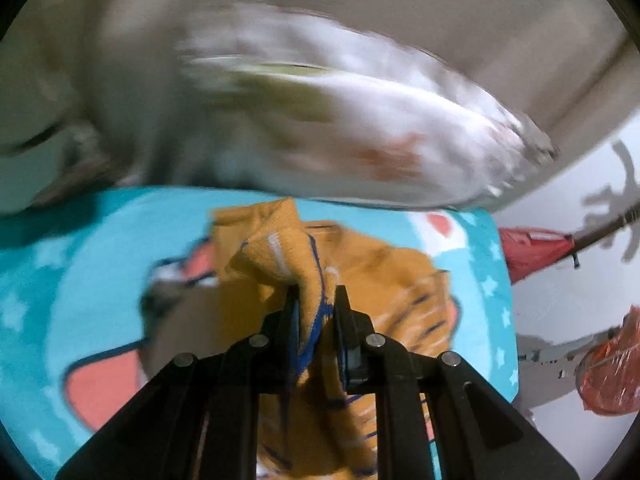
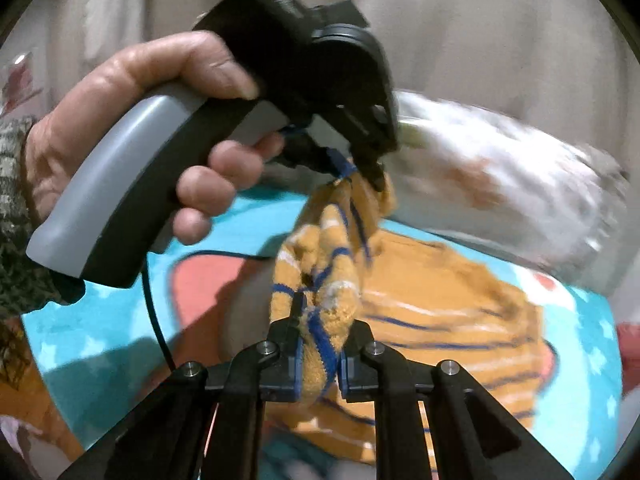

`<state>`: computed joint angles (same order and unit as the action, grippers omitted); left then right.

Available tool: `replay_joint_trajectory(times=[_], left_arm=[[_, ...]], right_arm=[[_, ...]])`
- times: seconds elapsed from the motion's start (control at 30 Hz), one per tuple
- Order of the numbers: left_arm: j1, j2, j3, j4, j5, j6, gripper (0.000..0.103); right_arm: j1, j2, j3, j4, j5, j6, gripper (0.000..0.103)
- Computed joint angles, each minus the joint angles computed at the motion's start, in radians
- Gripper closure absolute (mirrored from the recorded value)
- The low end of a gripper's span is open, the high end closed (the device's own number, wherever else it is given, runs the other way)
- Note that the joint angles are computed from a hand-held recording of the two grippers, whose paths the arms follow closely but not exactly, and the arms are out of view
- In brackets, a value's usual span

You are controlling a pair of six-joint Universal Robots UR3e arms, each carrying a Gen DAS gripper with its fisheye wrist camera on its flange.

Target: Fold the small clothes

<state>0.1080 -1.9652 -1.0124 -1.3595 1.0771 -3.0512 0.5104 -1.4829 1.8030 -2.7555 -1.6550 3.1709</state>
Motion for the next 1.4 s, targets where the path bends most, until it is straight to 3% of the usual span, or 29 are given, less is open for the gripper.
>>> replay_joint_trajectory(times=[0.13, 0.27, 0.33, 0.4, 0.43, 0.53, 0.6, 0.67, 0.73, 0.77, 0.83, 0.9, 0.97, 1.07, 1.17, 1.27, 1.33, 1.4], left_arm=[[-0.201, -0.177, 0.176, 0.047, -0.001, -0.11, 0.088], [-0.295, -0.248, 0.251, 0.047, -0.014, -0.154, 0.088], [-0.286, -0.169, 0.139, 0.087, -0.027, -0.143, 0.082], [-0.264, -0.048, -0.017, 0.156, 0.033, -0.139, 0.054], [-0.252, 0.007, -0.092, 0.196, 0.067, -0.146, 0.05], [-0.193, 0.158, -0.3, 0.254, 0.148, -0.147, 0.048], [-0.167, 0.22, -0.402, 0.274, 0.189, -0.166, 0.048], [-0.142, 0.29, -0.517, 0.3, 0.209, -0.183, 0.048], [-0.117, 0.353, -0.62, 0.327, 0.21, -0.202, 0.048], [-0.105, 0.382, -0.669, 0.343, 0.203, -0.215, 0.048], [-0.101, 0.409, -0.723, 0.362, 0.204, -0.239, 0.048], [-0.118, 0.42, -0.747, 0.373, 0.235, -0.266, 0.048], [-0.123, 0.446, -0.763, 0.369, 0.249, -0.268, 0.048], [-0.15, 0.455, -0.768, 0.396, 0.268, -0.279, 0.048], [-0.198, 0.403, -0.762, 0.428, 0.263, -0.291, 0.048], [-0.27, 0.309, -0.748, 0.477, 0.295, -0.323, 0.047], [-0.318, 0.245, -0.725, 0.486, 0.349, -0.351, 0.043], [-0.333, 0.228, -0.721, 0.485, 0.377, -0.372, 0.037]], right_arm=[[-0.315, -0.268, 0.276, 0.043, 0.118, -0.051, 0.09], [-0.664, -0.405, 0.44, 0.217, 0.313, -0.156, 0.09], [-0.783, -0.431, 0.471, 0.306, 0.396, -0.227, 0.089], [-0.866, -0.47, 0.472, 0.376, 0.457, -0.289, 0.086], [-0.901, -0.5, 0.466, 0.406, 0.474, -0.315, 0.086], [-1.012, -0.524, 0.402, 0.509, 0.587, -0.372, 0.084], [-1.038, -0.472, 0.335, 0.533, 0.651, -0.375, 0.067], [-1.023, -0.352, 0.255, 0.502, 0.709, -0.339, 0.06], [-0.988, -0.223, 0.165, 0.51, 0.783, -0.293, 0.045], [-0.955, -0.143, 0.114, 0.498, 0.782, -0.268, 0.04], [-0.871, -0.008, 0.04, 0.436, 0.706, -0.199, 0.041], [-0.839, 0.092, -0.027, 0.471, 0.718, -0.202, 0.088], [-0.86, 0.108, -0.054, 0.521, 0.776, -0.222, 0.091], [-0.945, 0.019, -0.021, 0.586, 0.866, -0.292, 0.093], [-0.983, -0.05, 0.048, 0.537, 0.779, -0.305, 0.093], [-0.979, 0.02, 0.082, 0.462, 0.681, -0.271, 0.092], [-0.967, 0.076, 0.082, 0.431, 0.67, -0.256, 0.086], [-0.956, 0.077, 0.086, 0.396, 0.642, -0.239, 0.073]])
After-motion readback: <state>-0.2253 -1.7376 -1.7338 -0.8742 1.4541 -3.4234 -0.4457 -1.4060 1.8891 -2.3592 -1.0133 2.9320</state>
